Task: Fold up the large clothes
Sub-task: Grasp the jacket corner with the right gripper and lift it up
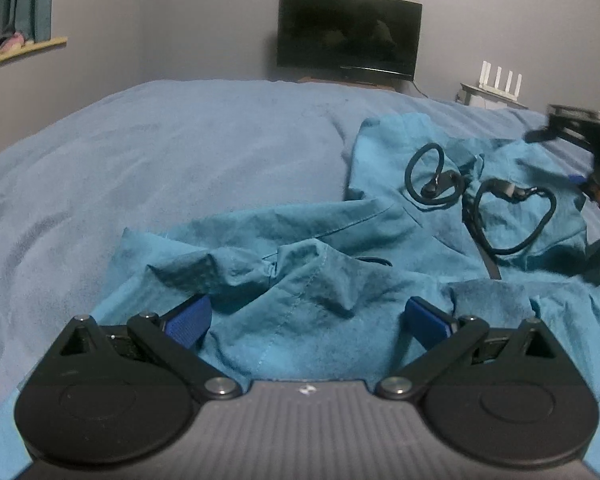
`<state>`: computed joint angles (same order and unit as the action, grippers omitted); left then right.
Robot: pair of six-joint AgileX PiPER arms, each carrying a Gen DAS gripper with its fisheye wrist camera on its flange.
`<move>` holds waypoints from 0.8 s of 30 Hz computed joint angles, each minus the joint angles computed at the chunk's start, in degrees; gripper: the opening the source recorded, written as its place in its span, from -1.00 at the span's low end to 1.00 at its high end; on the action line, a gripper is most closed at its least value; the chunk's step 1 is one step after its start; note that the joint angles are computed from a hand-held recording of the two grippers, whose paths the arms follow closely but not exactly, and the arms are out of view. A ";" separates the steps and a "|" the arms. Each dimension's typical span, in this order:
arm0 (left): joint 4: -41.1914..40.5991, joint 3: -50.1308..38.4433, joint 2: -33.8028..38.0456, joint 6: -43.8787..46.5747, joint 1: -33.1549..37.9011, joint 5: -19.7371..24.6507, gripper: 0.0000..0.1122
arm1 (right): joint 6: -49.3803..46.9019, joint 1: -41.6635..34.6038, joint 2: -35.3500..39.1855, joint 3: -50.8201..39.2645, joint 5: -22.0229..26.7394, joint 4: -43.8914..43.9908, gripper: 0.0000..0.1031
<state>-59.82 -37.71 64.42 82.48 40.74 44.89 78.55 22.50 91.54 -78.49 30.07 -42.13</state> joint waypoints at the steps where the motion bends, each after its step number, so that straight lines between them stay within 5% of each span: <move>1: -0.41 0.02 0.17 0.32 0.02 0.02 0.83 | -1.00 -0.70 1.90 -1.90 0.04 1.17 0.65; 3: -1.21 -0.30 1.23 0.63 0.47 0.59 0.83 | -4.89 -1.88 4.21 -4.20 -0.87 6.48 0.30; 5: -1.87 -0.55 2.20 0.63 0.98 1.15 0.83 | -9.04 -2.39 5.94 -6.03 -0.89 9.49 -0.42; 8: -2.19 -0.73 3.04 0.29 0.89 0.97 0.83 | -9.60 -1.83 3.31 -2.45 -4.90 5.21 -0.89; 11: -2.24 -0.59 3.23 0.07 0.84 0.88 0.83 | -7.48 -2.02 -2.72 4.84 -13.94 -1.35 -0.92; 16: -1.65 -1.06 3.82 -0.90 1.39 1.64 0.83 | -8.54 2.62 -15.15 14.76 -20.75 -11.67 -0.94; 20: -0.39 -3.23 5.37 -3.74 3.11 3.46 0.83 | -6.00 14.46 -25.34 20.49 -14.06 -20.31 -0.95; 24: 0.20 -7.26 8.25 -10.44 7.17 8.52 0.83 | -5.22 35.41 -32.18 24.62 4.21 -24.98 -0.95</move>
